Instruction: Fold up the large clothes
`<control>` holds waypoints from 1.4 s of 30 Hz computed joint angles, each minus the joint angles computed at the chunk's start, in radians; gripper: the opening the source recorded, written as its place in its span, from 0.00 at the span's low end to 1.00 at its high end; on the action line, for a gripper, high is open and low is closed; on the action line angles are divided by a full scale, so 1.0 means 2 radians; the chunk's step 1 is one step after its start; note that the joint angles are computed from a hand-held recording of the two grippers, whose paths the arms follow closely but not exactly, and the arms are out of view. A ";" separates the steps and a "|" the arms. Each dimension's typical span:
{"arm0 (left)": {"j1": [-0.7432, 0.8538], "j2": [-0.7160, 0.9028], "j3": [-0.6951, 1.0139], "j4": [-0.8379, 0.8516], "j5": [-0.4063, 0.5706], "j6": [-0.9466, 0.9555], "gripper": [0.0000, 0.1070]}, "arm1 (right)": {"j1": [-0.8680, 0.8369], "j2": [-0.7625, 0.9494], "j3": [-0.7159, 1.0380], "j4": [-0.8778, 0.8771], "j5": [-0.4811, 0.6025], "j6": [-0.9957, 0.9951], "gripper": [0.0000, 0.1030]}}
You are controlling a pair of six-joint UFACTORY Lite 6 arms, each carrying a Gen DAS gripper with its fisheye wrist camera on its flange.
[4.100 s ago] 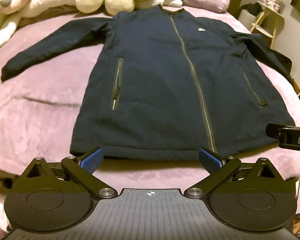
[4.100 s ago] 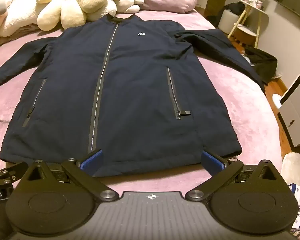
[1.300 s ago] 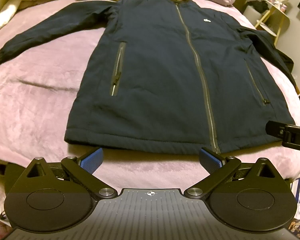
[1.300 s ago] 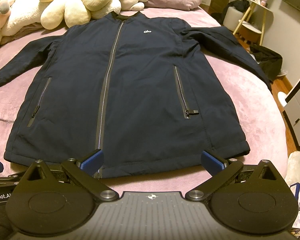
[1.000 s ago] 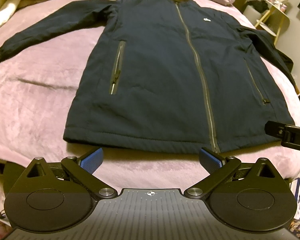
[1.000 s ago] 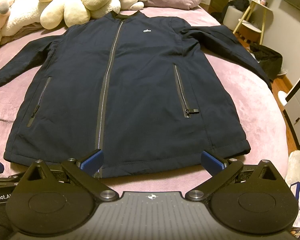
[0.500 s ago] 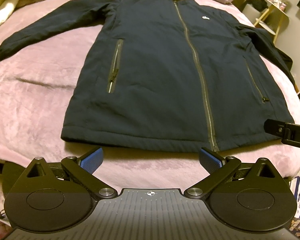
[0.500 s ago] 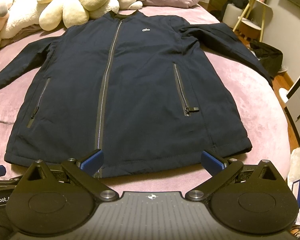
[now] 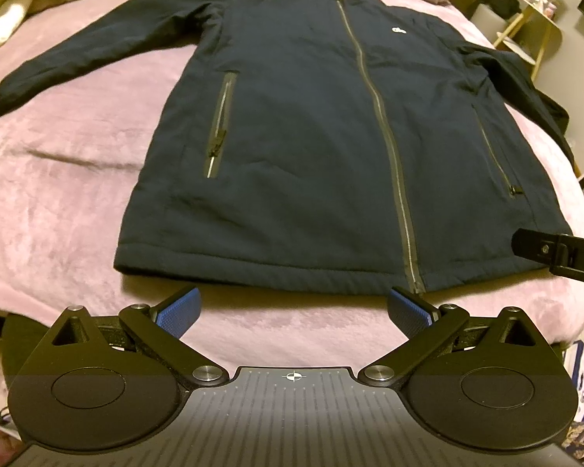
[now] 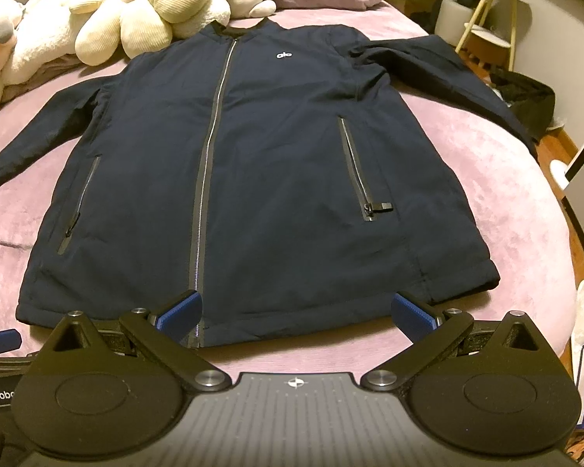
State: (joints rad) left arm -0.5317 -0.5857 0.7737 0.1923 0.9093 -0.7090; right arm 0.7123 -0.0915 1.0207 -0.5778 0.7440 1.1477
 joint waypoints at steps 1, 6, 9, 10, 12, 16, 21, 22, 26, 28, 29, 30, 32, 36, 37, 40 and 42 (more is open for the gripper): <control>0.000 0.001 0.000 -0.001 0.000 0.000 0.96 | -0.001 0.000 -0.001 0.001 -0.001 0.000 1.00; 0.008 0.007 0.000 -0.010 -0.005 0.012 0.96 | -0.007 -0.002 -0.005 0.009 -0.010 -0.006 1.00; 0.014 0.013 0.001 -0.017 -0.008 0.022 0.96 | -0.013 -0.001 -0.008 0.015 -0.019 -0.011 1.00; 0.018 0.015 0.002 -0.021 -0.010 0.027 0.96 | -0.016 -0.001 -0.009 0.018 -0.022 -0.013 1.00; 0.027 0.020 0.002 -0.031 -0.014 0.040 0.96 | -0.021 0.000 -0.012 0.023 -0.030 -0.018 1.00; 0.055 0.036 0.005 -0.060 -0.034 0.079 0.96 | -0.046 -0.006 -0.033 0.051 -0.074 -0.039 1.00; 0.106 0.080 0.014 -0.092 -0.103 0.144 0.96 | -0.107 -0.066 -0.134 -0.032 -0.229 0.056 1.00; 0.117 0.097 0.021 -0.098 -0.121 0.163 0.96 | -0.136 -0.084 -0.163 -0.079 -0.281 0.101 1.00; 0.134 0.200 0.081 -0.049 -0.182 0.165 0.96 | -0.282 -0.054 -0.189 -0.171 -0.458 0.163 1.00; 0.142 0.253 0.119 -0.025 -0.211 0.150 0.96 | -0.362 -0.008 -0.156 -0.240 -0.519 0.234 1.00; 0.147 0.282 0.140 -0.014 -0.225 0.140 0.96 | -0.398 0.020 -0.134 -0.244 -0.541 0.248 1.00; 0.152 0.310 0.163 -0.010 -0.238 0.132 0.96 | -0.435 0.055 -0.109 -0.232 -0.572 0.245 1.00; 0.158 0.367 0.211 0.006 -0.253 0.102 0.96 | -0.497 0.137 -0.039 -0.212 -0.610 0.252 1.00; 0.170 0.461 0.288 0.006 -0.272 0.085 0.96 | -0.572 0.330 0.157 -0.243 -0.627 0.374 0.93; 0.172 0.475 0.296 0.011 -0.276 0.078 0.96 | -0.585 0.379 0.210 -0.246 -0.631 0.406 0.80; 0.170 0.513 0.324 0.060 -0.275 0.023 0.96 | -0.601 0.503 0.360 -0.307 -0.592 0.539 0.47; 0.169 0.521 0.323 0.097 -0.285 -0.017 0.96 | -0.605 0.571 0.451 -0.351 -0.561 0.626 0.41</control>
State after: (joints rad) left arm -0.1932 0.4555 1.4193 0.3863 0.3397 -0.7420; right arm -0.4981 1.0513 1.9237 -1.2789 -0.3778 2.3988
